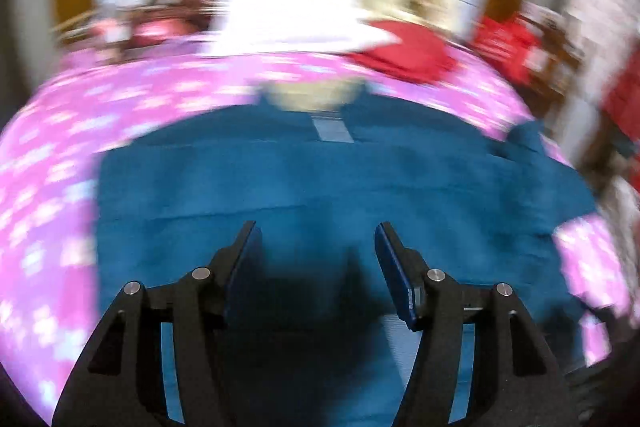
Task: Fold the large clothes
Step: 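Carry the sleeve across the jacket body and open the left tool, then move the right tool to the other sleeve cuff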
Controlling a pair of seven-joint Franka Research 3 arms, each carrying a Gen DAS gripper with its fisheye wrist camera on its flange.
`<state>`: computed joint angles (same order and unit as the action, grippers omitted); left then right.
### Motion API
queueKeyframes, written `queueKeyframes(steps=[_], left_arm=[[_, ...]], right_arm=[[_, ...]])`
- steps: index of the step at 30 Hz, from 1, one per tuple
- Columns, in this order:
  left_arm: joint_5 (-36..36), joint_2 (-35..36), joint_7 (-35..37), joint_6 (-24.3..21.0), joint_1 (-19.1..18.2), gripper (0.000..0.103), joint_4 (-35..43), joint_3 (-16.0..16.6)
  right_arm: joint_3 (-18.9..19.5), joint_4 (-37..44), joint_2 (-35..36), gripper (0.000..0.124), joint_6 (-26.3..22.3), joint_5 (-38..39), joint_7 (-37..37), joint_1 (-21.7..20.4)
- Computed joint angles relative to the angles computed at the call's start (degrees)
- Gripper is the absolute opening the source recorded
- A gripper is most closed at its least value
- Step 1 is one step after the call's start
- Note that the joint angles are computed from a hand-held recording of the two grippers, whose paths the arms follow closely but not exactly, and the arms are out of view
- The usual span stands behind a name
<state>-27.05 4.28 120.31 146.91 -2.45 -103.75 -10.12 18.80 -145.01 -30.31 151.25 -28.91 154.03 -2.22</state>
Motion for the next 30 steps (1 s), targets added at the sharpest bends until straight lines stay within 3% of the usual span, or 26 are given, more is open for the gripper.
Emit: queueKeyframes(steps=[4,6,10,11,13,15,17,21,23,26,28,30], left_arm=[[1.5,2.2,-12.1,5.2,2.7,0.059,-0.3,2.7],[5.5,3.8,-20.0,6.4,3.4,0.059,0.0,3.5],[7.6,5.9,-22.4,5.8,5.4,0.059,0.2,2.0],[8.1,6.2,-22.2,6.2,5.6,0.059,-0.4,1.7],[9.9,7.0,-22.7,7.4,5.5,0.064,-0.6,1.1],[9.1,7.8,-21.3,7.3,6.3,0.073,-0.4,0.1],[7.3,7.6,-20.4,6.3,7.3,0.074,-0.5,-0.6],[3.9,7.1,-19.2,5.4,8.5,0.074,0.8,-0.8],[4.3,7.7,-20.0,7.1,8.3,0.074,2.7,-0.4],[12.0,12.9,-24.9,5.6,6.3,0.074,11.2,1.1],[14.4,17.4,-25.4,2.3,6.3,0.074,17.7,0.3],[22.4,22.3,-31.2,-2.9,3.3,0.074,24.3,2.9]], right_arm=[[-3.1,11.1,10.3,0.103,6.8,-0.3,-4.1,-0.9],[-7.1,17.5,18.1,0.103,10.6,4.8,-12.6,3.4],[-11.9,26.2,29.2,0.103,11.8,16.0,-28.0,9.5],[-12.8,27.1,30.3,0.103,8.8,16.1,-29.0,10.1],[-15.2,26.2,30.2,0.101,3.8,13.2,-24.9,10.4],[-17.4,19.3,26.9,0.100,8.7,14.2,-23.3,9.8],[-18.3,15.3,24.6,0.100,12.5,20.5,-28.1,9.8],[-16.9,16.5,23.2,0.099,8.0,22.7,-31.3,9.2],[-16.9,17.4,23.2,0.098,11.8,25.2,-32.4,9.1],[-14.8,20.9,24.7,0.098,14.9,18.1,-23.5,5.9],[-15.6,26.5,29.6,0.098,12.2,20.5,-26.1,6.9],[-18.1,32.3,34.6,0.098,4.9,14.6,-24.1,9.2]])
